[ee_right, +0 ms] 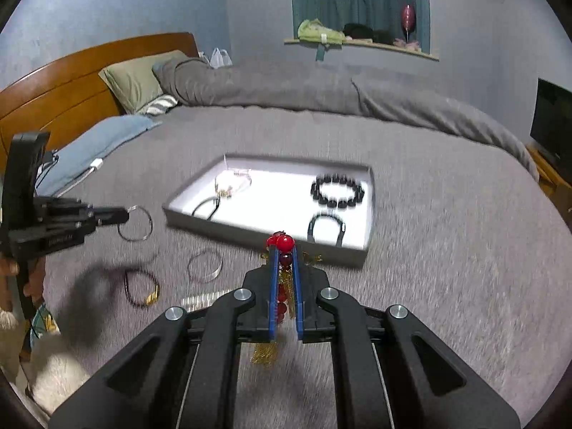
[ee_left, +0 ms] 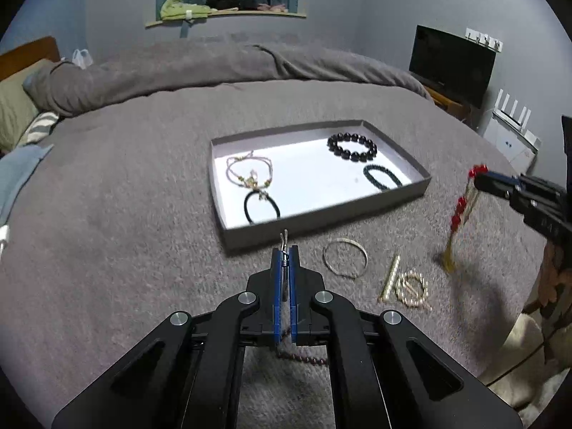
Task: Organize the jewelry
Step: 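Carry the bangle and tassel into the tray and open both tools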
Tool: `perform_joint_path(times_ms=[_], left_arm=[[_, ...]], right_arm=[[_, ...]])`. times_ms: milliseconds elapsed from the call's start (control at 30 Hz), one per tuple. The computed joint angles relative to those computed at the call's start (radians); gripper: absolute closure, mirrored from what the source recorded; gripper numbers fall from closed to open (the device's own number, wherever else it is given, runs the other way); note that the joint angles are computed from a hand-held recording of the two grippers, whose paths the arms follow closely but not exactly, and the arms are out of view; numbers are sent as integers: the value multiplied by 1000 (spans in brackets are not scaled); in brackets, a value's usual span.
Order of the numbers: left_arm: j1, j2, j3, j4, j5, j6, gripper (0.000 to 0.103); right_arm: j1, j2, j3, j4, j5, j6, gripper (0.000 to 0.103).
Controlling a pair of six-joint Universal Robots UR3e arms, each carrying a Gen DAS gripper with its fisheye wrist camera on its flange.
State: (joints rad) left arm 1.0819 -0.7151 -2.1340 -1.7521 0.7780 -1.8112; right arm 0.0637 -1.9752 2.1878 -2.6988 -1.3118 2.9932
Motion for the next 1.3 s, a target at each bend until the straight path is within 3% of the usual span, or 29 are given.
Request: perform_joint_path(times_ms=[200, 433, 700, 933, 1167, 1300], left_arm=[[-229, -251, 52, 436, 21, -315, 99], [-452, -592, 226, 719, 69, -581, 99], [-649, -881, 408, 854, 151, -733, 99], [-744, -1149, 627, 806, 190, -821, 99], [-807, -1265, 729, 850, 296, -868, 98], [-810, -1301, 745, 874, 339, -873, 98]], right_arm=[[-2, 176, -209, -36, 24, 44, 96], [28, 436, -451, -77, -15, 100, 96], [66, 679, -674, -20, -17, 115, 96], [104, 889, -920, 132, -20, 107, 96], [121, 1065, -1179, 293, -66, 111, 96], [104, 1144, -1303, 387, -41, 120, 96]])
